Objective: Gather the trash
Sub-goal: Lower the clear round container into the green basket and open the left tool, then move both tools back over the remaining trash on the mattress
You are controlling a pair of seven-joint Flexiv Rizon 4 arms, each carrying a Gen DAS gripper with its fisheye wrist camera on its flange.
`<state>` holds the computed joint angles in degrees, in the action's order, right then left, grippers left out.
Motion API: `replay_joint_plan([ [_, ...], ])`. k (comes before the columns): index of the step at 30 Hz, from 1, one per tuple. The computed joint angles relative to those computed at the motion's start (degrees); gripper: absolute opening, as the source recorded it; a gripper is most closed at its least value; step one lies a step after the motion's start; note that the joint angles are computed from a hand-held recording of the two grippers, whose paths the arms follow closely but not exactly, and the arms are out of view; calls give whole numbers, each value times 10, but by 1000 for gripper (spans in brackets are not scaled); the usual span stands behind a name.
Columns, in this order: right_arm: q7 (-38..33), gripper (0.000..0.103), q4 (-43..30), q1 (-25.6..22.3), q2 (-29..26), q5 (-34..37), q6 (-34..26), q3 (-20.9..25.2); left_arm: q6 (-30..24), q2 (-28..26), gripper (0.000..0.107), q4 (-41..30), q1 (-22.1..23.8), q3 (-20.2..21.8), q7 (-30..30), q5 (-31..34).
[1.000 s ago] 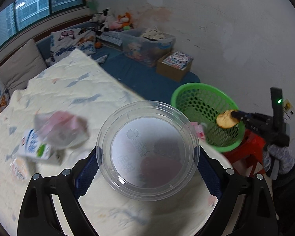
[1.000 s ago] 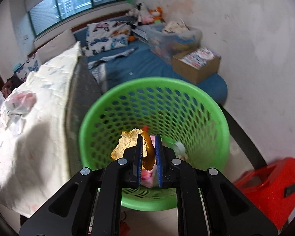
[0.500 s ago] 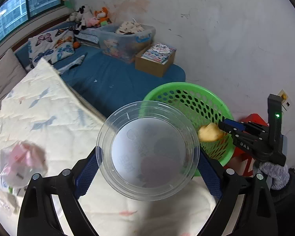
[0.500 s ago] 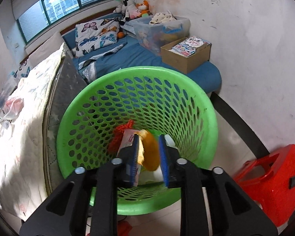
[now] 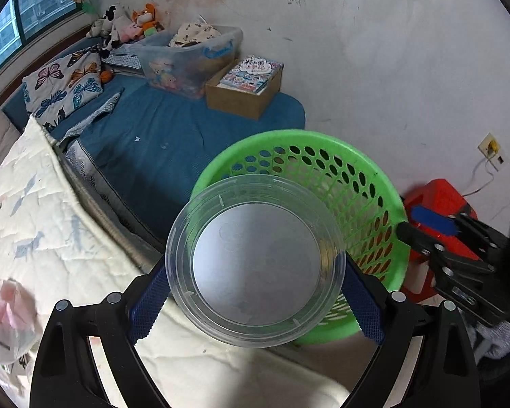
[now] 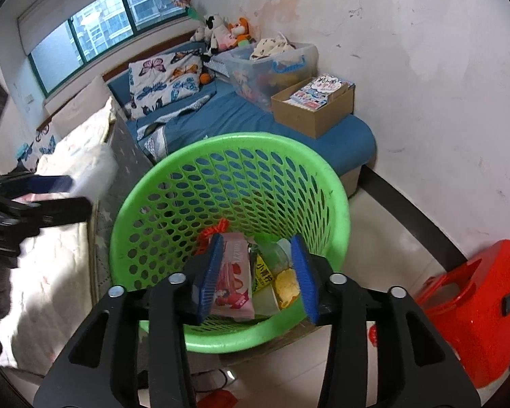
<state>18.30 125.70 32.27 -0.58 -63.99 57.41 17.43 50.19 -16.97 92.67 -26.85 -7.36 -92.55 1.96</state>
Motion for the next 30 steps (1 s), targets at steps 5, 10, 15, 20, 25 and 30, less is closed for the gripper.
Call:
replay_joint_plan([
  [5,7,52,6,2,13,2,-12,7,-18,-24,90,-27,-6,-2,-7,0],
  [10,29,53,15,-2,22,-4,-8,10,-22,-34,91,-34,-10,-4,-4,-7],
  [15,32,53,18,-3,24,-3,-7,13,-18,-28,91,-21,-8,-6,4,-24],
  [20,36,54,15,-2,24,-6,-8,15,-5,-13,93,3,-1,-8,10,-39],
  [25,37,54,9,3,22,-10,-13,16,8,5,93,18,0,-7,7,-40],
  [30,30,54,-2,10,19,-10,-20,19,38,37,93,52,5,-8,10,-46],
])
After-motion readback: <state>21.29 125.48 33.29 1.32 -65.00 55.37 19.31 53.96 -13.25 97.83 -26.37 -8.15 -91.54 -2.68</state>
